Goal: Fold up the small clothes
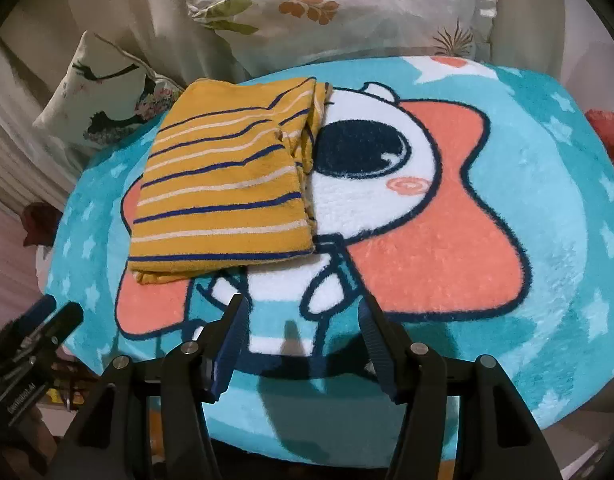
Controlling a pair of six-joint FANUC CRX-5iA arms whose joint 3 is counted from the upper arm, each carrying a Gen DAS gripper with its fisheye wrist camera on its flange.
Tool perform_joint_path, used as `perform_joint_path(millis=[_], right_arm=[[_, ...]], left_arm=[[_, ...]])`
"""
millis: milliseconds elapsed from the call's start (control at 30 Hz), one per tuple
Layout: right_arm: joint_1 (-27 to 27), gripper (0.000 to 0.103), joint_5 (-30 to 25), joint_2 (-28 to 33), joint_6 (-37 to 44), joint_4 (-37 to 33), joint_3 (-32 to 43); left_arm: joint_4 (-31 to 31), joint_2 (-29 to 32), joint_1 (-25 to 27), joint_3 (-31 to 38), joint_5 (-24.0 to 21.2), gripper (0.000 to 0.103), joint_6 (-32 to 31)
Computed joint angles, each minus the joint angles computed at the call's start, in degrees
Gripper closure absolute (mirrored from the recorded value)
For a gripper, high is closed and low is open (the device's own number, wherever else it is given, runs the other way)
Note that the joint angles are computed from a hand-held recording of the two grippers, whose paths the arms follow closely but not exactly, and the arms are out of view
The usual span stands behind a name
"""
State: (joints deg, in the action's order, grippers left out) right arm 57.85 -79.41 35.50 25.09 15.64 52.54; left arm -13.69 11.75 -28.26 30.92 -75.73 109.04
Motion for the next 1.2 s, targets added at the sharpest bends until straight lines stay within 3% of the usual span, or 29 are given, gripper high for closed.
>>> perform_joint_path(millis=[400, 500, 567, 733, 867, 1033, 1200], right_arm=[[2.08, 0.039, -4.24, 2.54, 1.48, 3.65, 4.06], [2.83, 0.039, -4.95, 2.79, 0.99, 5.51, 4.40], [3.33, 0.038, -5.21, 3.00, 1.24, 6.63, 4.77], [4.44, 0.038, -6.08, 4.26, 2.73, 9.11, 7.00], [5.52, 0.037, -5.58, 4.47, 2.96, 12.54, 7.06], [7.37, 0.037, -4.75, 4.56, 2.17, 21.05, 5.91], [7.32, 0.030, -6.99, 8.84, 5.77, 22.77, 13.91]], left_arm=[[-7.33, -2.68, -2.57, -1.22, 0.30, 0.025, 5.52], [-15.58, -3.96, -5.66, -1.04, -0.09, 0.021, 10.88], [-22.67, -5.32, -8.48, -1.18, -0.53, 0.008, 16.34], [-34.26, -9.01, -12.41, -3.17, 0.89, 0.001, 25.67], [-40.00, -11.09, -13.98, -3.63, 1.03, 0.000, 29.48], [-42.58, -13.01, -14.21, -3.68, 2.74, 0.000, 29.81], [-34.50, -11.82, -9.90, -0.56, 5.26, 0.000, 19.00]])
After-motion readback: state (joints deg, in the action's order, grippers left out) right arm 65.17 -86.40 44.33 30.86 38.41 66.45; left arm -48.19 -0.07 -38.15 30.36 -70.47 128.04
